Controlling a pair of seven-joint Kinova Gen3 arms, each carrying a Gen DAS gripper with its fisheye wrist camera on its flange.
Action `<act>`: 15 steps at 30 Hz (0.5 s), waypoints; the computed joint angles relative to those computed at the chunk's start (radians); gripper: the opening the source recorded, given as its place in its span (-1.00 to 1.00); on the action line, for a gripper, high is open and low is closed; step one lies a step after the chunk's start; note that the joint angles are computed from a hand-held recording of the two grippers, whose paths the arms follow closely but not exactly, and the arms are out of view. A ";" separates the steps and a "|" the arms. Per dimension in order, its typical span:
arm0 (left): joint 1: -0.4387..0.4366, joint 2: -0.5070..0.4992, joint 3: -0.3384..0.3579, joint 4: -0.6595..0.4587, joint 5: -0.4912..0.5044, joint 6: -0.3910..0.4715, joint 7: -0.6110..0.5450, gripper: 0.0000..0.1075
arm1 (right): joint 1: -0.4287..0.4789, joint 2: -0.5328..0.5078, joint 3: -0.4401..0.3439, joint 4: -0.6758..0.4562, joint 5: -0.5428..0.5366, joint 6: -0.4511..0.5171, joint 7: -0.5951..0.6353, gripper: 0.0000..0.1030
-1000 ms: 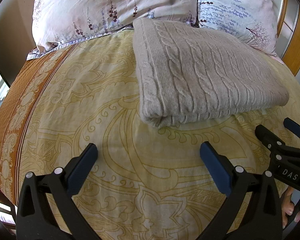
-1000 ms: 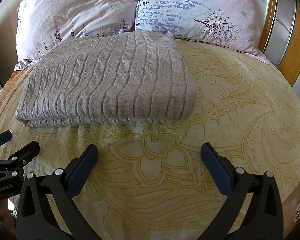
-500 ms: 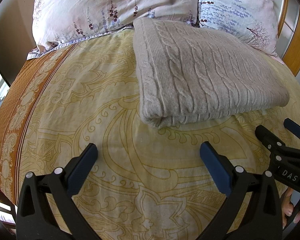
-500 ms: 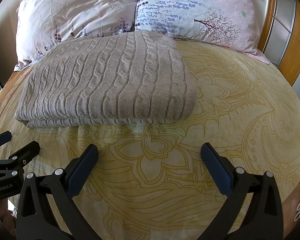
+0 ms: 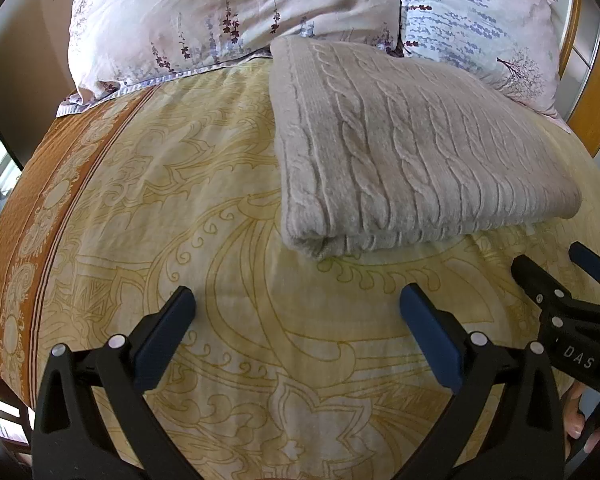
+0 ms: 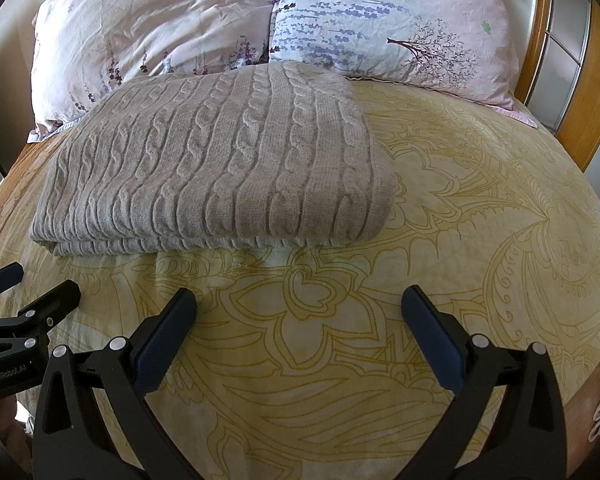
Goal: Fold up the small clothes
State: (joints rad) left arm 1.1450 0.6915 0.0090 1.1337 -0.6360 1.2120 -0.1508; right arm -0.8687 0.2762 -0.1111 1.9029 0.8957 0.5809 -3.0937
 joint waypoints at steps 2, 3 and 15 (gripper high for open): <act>0.000 0.000 0.000 0.001 -0.001 0.000 0.000 0.89 | 0.000 0.000 0.000 0.000 0.000 0.000 0.000 0.97; -0.001 0.000 0.000 0.001 0.000 -0.001 -0.001 0.89 | 0.001 0.000 0.000 0.001 0.000 -0.001 0.001 0.97; -0.004 -0.002 0.003 0.003 0.003 -0.003 -0.008 0.89 | 0.004 -0.003 0.000 0.004 -0.001 -0.007 0.007 0.97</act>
State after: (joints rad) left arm 1.1411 0.6893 0.0124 1.1364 -0.6330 1.2091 -0.1589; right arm -0.8644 0.2735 -0.1113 1.9073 0.8950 0.5738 -3.0868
